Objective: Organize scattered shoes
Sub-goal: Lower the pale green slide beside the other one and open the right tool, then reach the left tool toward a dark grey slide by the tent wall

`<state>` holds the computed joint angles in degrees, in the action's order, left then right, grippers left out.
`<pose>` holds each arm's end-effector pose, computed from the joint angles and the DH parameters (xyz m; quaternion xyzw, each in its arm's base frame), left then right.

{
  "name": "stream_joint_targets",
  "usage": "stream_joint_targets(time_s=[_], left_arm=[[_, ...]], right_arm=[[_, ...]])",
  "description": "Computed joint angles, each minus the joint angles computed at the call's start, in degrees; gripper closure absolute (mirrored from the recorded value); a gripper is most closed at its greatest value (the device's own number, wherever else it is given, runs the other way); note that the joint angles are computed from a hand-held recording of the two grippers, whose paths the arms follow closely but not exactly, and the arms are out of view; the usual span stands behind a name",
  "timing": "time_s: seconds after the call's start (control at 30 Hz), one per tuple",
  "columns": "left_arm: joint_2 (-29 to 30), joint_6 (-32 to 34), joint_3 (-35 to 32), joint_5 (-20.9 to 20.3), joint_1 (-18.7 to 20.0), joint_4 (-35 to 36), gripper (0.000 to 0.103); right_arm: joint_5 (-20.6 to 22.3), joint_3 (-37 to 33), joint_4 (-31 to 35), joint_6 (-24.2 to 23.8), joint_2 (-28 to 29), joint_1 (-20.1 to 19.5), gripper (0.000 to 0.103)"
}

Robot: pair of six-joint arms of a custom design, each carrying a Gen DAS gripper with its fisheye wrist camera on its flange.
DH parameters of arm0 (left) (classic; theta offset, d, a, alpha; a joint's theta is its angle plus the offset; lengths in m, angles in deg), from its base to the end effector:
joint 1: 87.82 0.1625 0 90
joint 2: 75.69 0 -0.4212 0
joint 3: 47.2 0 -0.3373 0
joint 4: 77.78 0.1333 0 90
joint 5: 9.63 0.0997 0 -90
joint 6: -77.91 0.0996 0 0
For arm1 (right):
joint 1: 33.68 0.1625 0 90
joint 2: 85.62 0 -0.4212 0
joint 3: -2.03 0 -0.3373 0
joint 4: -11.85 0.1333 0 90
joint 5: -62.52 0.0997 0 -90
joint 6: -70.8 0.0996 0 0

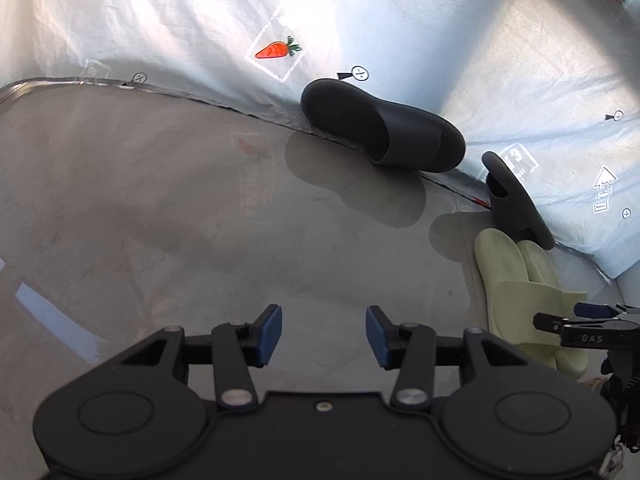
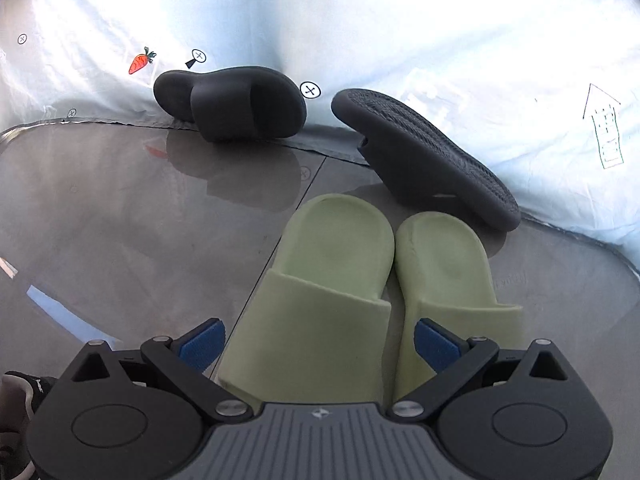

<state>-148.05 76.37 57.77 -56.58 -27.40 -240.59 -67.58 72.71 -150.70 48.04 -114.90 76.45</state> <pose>-0.0890 -0.5645 0.3909 0.0893 0.8781 -0.4004 0.2462 0.3214 -0.6758 0.1318 0.2452 -0.8759 0.2446 0.3360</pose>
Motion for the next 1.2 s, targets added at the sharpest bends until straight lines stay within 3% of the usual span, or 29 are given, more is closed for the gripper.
stream_joint_targets(time_s=[0.13, 0.2, 0.27, 0.43, 0.57, 0.67, 1.03, 1.2], left_arm=[[3.05, 9.99, -0.87, -2.21, 0.27, -8.62, 0.047], [5.37, 12.58, -3.64, -4.46, 1.29, -9.49, 0.047], [7.89, 14.41, -6.84, -6.36, 2.34, -9.83, 0.046], [14.83, 23.15, -14.37, -10.24, 4.1, -13.52, 0.046], [20.86, 24.77, -22.42, -11.78, 5.45, -12.19, 0.045], [24.73, 26.46, -27.73, -11.97, 6.36, -11.24, 0.045], [35.38, 26.65, -45.4, -17.1, 10.33, -3.72, 0.045], [39.31, 27.59, -52.85, -22.02, 11.98, 0.59, 0.045]], right_arm=[[-1.36, 0.08, -0.81, 6.06, -0.02, 0.14, 0.001], [3.82, 1.43, -3.51, 11.93, -1.57, -0.29, 0.0], [6.74, 1.77, -6.56, 14.2, -1.92, -0.34, 0.0], [9.26, -0.76, -17.14, 10.7, 1.05, 0.17, 0.0], [8.13, -3.09, -20.21, 6.51, 3.58, 0.35, 0.0], [9.72, -2.7, -24.73, 3.55, 4.65, -0.02, 0.0], [9.84, -1.58, -23.7, 7.02, 4.73, -1.15, 0.0], [9.17, -1.08, -22.38, 8.41, 4.52, -1.34, 0.0]])
